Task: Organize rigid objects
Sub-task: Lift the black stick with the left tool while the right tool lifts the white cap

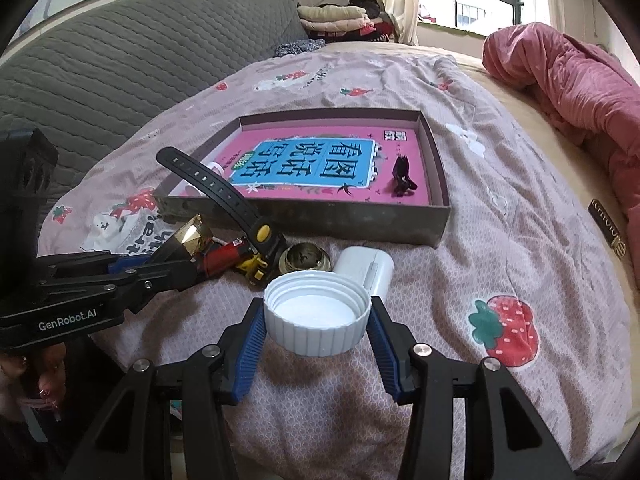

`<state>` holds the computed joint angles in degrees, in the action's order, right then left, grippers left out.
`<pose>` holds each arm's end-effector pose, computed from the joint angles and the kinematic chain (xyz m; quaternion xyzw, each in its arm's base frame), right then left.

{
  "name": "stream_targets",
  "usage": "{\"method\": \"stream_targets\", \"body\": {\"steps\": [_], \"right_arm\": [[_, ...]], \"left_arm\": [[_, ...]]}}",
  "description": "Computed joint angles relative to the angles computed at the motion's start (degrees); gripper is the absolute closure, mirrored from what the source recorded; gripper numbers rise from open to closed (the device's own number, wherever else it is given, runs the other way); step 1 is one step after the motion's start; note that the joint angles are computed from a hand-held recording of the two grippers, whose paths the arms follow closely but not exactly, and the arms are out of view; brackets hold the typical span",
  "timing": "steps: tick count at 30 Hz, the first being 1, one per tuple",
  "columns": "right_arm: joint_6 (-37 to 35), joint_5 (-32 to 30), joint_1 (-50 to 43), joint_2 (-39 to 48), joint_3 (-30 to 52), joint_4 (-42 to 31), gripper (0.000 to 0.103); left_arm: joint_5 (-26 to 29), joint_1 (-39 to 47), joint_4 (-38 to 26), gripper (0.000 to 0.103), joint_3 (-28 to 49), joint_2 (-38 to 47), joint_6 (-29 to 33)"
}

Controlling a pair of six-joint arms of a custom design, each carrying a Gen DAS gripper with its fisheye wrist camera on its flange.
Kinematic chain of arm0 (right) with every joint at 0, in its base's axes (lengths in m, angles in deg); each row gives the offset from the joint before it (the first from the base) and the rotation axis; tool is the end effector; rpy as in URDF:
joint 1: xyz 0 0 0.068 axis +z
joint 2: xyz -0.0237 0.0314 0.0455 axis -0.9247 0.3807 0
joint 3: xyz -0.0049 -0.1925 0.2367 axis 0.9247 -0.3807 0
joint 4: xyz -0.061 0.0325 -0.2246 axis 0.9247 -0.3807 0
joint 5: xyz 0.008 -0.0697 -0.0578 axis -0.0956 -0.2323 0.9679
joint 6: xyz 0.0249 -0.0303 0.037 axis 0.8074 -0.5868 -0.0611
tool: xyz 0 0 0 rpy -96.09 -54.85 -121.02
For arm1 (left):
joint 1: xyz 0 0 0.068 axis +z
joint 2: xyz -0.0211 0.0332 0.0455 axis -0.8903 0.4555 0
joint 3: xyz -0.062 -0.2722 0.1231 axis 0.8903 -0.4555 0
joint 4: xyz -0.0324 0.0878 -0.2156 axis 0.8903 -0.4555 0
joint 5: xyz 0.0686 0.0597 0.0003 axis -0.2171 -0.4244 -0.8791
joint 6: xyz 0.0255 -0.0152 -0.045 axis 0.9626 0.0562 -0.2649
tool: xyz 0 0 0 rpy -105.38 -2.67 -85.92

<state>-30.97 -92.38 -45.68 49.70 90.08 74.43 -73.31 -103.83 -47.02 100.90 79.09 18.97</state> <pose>0.2778 0.1227 0.1535 -0.3035 0.8824 0.1683 0.3176 0.2280 -0.1838 0.1388 -0.1167 0.9335 -0.1195 0.3172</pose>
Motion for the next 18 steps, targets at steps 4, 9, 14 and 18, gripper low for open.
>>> {"method": "stream_targets", "body": {"steps": [4, 9, 14, 18], "right_arm": [[0.0, -0.8, -0.2, -0.9, -0.8, 1.7, 0.053], [0.0, -0.9, -0.3, -1.4, -1.1, 2.9, 0.053], [0.4, -0.9, -0.4, -1.2, -0.8, 3.3, 0.053], [0.6, -1.0, -0.5, -1.3, -0.8, 4.0, 0.053]], "left_arm": [[-0.7, 0.0, -0.3, 0.080, -0.4, -0.8, 0.2], [-1.7, 0.3, -0.1, 0.080, -0.9, -1.4, -0.3], [-2.1, 1.0, 0.1, 0.080, -1.4, -1.9, -0.6], [-2.9, 1.2, 0.0, 0.080, -1.9, -2.5, -0.9]]}}
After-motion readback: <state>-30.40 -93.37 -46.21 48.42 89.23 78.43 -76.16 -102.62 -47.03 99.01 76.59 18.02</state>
